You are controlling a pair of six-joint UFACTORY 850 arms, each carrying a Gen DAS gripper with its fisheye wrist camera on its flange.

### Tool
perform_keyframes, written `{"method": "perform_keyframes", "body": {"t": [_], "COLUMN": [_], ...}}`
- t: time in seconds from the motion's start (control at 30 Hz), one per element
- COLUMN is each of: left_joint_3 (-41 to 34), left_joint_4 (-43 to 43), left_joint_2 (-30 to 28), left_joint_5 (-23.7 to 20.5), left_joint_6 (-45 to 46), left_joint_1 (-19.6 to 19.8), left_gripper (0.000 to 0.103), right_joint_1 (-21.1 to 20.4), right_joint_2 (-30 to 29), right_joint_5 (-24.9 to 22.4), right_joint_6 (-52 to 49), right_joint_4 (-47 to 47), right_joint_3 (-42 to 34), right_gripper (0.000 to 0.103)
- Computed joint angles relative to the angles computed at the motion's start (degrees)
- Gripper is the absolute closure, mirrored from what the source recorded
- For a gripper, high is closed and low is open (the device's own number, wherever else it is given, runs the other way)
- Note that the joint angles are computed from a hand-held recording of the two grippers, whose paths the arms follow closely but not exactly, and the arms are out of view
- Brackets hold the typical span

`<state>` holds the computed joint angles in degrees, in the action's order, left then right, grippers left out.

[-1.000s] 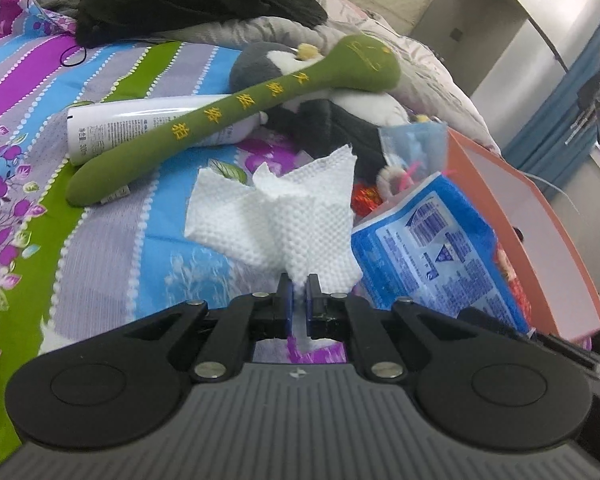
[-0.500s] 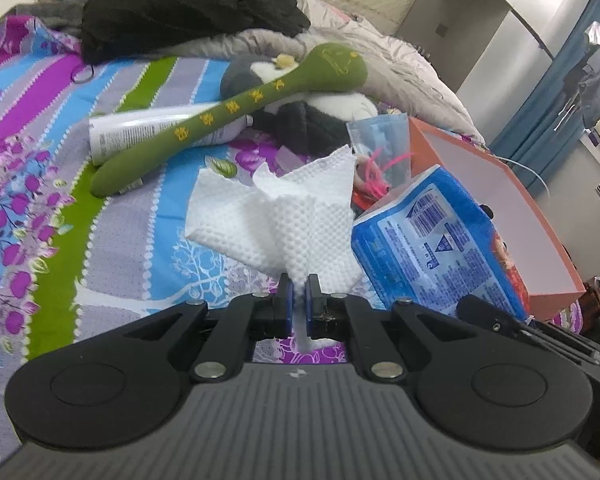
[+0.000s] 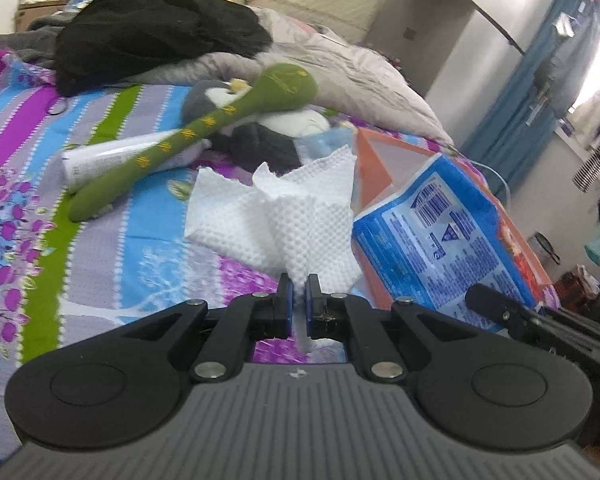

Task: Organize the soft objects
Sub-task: 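Carry the tissue in the left tool and blue packet in the right tool over the box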

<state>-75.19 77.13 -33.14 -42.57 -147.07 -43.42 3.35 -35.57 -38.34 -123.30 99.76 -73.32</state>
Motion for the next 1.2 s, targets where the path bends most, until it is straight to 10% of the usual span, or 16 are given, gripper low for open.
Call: {"method": "perform_keyframes", "body": {"t": [0.73, 1.2], "left_joint_3": [-24.9, -54.2], "left_joint_4": [-1.3, -27.1], "left_joint_2": [-14.1, -28.9], "left_joint_5": [8.9, 11.1], "left_joint_6": [22.9, 58.4], "left_joint_1": [1.3, 9.0], "left_gripper": [0.096, 0.096], "right_joint_1": [-7.0, -3.7], "right_joint_2": [-0.3, -12.0], "right_joint_5": [3.8, 11.3], "right_joint_6": [0.7, 20.0], "right_joint_4": [3.4, -9.3], "right_joint_3": [-2.4, -24.2], "right_gripper": [0.08, 0.08]}}
